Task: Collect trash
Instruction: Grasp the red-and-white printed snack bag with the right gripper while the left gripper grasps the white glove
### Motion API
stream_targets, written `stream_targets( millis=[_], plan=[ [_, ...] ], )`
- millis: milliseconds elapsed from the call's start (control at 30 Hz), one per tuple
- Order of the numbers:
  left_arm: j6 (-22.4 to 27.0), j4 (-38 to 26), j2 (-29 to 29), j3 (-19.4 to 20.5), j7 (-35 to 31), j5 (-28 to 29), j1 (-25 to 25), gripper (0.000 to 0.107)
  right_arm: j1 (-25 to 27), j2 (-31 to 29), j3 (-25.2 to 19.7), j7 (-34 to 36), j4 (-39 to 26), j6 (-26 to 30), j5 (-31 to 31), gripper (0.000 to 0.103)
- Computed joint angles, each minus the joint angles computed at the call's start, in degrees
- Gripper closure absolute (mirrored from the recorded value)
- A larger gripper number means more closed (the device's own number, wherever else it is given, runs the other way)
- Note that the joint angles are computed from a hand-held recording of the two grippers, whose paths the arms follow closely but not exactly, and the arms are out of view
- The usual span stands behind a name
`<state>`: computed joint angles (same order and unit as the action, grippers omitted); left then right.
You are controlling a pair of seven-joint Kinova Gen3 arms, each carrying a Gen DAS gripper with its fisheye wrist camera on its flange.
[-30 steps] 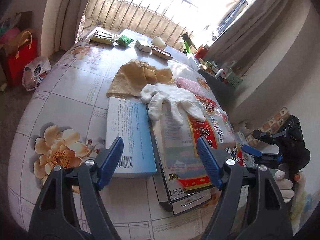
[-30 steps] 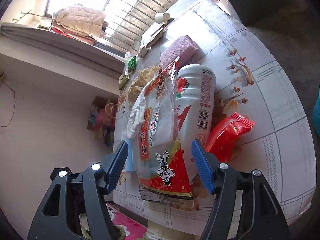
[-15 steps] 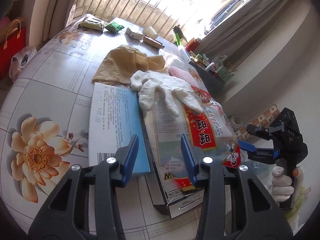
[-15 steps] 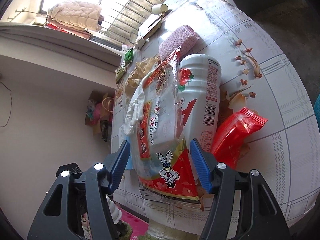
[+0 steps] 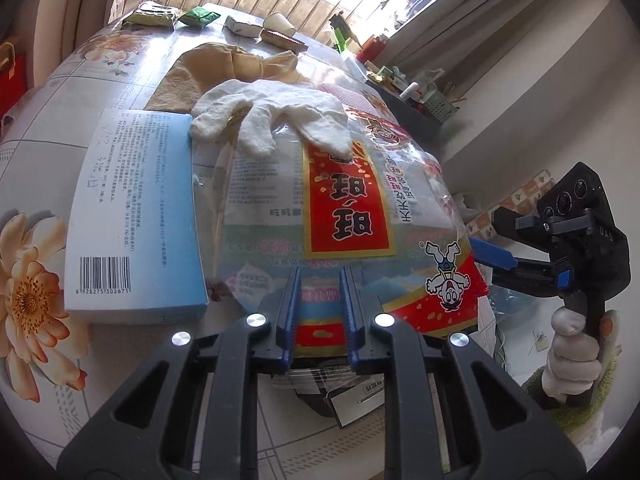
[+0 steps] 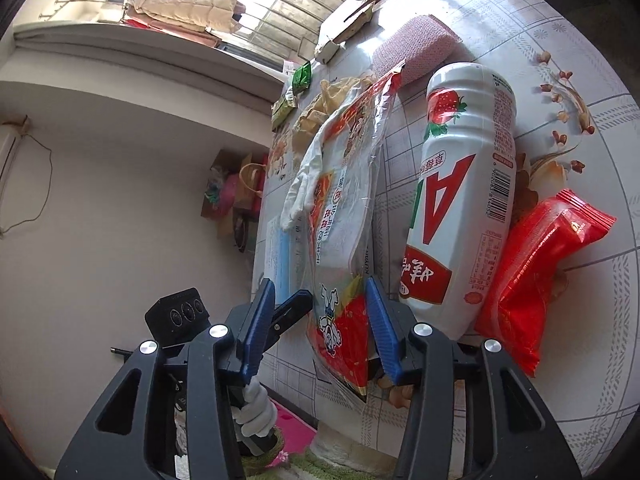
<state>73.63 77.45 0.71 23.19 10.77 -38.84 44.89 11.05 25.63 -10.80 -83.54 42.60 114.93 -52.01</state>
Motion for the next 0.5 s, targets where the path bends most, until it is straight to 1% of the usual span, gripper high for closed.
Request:
stream_targets(
  millis=[100, 233, 367, 433, 500],
  plan=[
    [0.1, -0.5, 0.3, -0.1, -0.6, 0.4, 0.1, 0.091, -1.0, -0.8, 0.6, 1.3, 0.9, -1.6, 2.2, 0.056],
    [0.5, -0.9, 0.4, -0.4, -1.7, 1.1, -0.1, 0.094, -2.5, -2.0, 1.1, 3.2, 1.0, -3.4, 4.5, 0.055],
    [1.3, -1.9, 0.9, -0.6, -2.9, 1.0, 0.3, 0.095, -3.7, -1.3, 1.0, 2.4, 0.2, -3.8, 5.0, 0.050],
    [1.0, -1.9, 0.8, -1.0, -3.5, 1.3, 0.2, 0.095, -3.7, -0.7, 1.0, 2.3, -0.4, -2.7, 3.6, 0.050],
    [1.2, -2.2, 0.9, -1.2, -4.1, 1.6, 0.1, 0.095, -1.2, 0.5, -1.5, 1.4, 0.7, -1.7, -0.9, 0.050]
  ],
)
